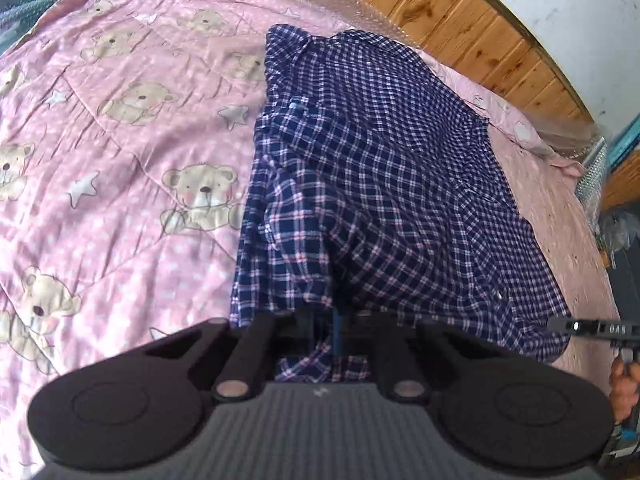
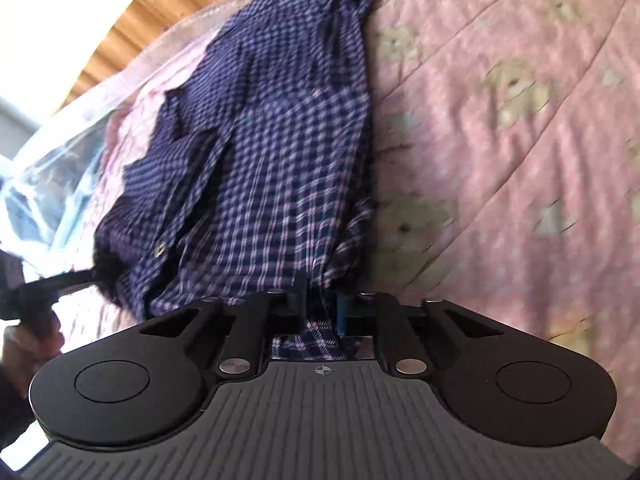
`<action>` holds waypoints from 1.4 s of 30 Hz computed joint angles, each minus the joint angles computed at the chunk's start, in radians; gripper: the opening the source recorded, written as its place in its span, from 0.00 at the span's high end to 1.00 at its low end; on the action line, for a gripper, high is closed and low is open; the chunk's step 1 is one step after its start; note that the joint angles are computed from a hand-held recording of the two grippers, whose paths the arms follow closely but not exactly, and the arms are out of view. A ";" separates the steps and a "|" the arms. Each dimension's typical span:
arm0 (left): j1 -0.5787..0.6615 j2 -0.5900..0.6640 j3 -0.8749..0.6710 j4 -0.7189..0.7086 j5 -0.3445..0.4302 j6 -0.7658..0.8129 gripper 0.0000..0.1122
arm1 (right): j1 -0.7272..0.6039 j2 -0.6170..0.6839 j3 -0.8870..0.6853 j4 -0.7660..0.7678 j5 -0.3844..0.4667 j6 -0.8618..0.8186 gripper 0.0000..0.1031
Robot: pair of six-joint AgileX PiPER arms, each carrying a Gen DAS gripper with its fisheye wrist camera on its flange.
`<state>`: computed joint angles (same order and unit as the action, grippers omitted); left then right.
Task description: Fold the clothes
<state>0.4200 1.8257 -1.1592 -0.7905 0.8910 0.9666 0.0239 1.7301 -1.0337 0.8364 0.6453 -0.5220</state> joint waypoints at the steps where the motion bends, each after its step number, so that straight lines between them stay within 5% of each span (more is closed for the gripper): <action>1: 0.008 -0.004 -0.001 0.007 0.011 0.006 0.95 | 0.015 -0.009 -0.012 -0.062 -0.013 0.050 0.93; 6: 0.064 -0.005 0.001 0.023 0.110 0.034 0.93 | 0.033 0.009 -0.045 -0.124 0.033 0.082 0.94; 8: 0.071 -0.013 -0.016 0.045 0.131 0.041 0.87 | 0.056 0.017 -0.078 -0.229 0.044 0.158 0.85; 9: 0.077 -0.018 -0.041 0.050 0.148 0.036 0.81 | 0.063 -0.007 -0.080 -0.276 0.018 0.203 0.67; 11: 0.096 -0.030 -0.084 0.031 0.162 0.053 0.58 | 0.051 -0.065 -0.074 -0.276 -0.035 0.248 0.61; 12: 0.096 -0.029 -0.105 0.013 0.149 0.056 0.37 | 0.039 -0.058 -0.102 -0.249 -0.030 0.222 0.54; 13: 0.083 -0.017 -0.128 0.004 0.121 0.052 0.31 | 0.027 -0.050 -0.131 -0.221 -0.023 0.193 0.52; 18: -0.066 0.160 -0.320 0.111 0.043 -0.132 0.37 | 0.041 0.183 -0.385 -0.283 0.030 0.175 0.52; 20: -0.116 0.202 -0.348 0.171 0.009 -0.214 0.68 | 0.044 0.284 -0.496 -0.300 0.080 0.175 0.67; 21: -0.120 0.193 -0.326 0.173 -0.021 -0.220 0.85 | 0.045 0.335 -0.557 -0.311 0.110 0.178 0.97; 23: -0.128 0.176 -0.281 0.177 -0.081 -0.235 0.94 | 0.043 0.379 -0.616 -0.292 0.125 0.129 1.00; 30: -0.161 0.134 -0.223 0.257 -0.167 -0.354 0.94 | 0.029 0.439 -0.681 -0.305 0.130 0.065 1.00; 32: -0.171 0.110 -0.217 0.298 -0.178 -0.389 0.92 | 0.014 0.401 -0.636 -0.268 0.106 0.056 0.94; 33: -0.174 0.089 -0.204 0.315 -0.184 -0.397 0.89 | 0.007 0.381 -0.613 -0.248 0.094 0.051 0.76; 36: -0.181 -0.007 -0.139 0.354 -0.235 -0.409 0.85 | 0.004 0.199 -0.422 -0.174 -0.037 -0.031 0.72; 38: -0.174 -0.109 -0.060 0.305 -0.293 -0.348 0.83 | 0.008 0.084 -0.308 -0.074 -0.075 -0.141 0.72; 42: -0.173 -0.142 0.000 0.079 -0.194 -0.087 0.81 | 0.055 0.026 -0.203 0.012 0.029 -0.258 0.74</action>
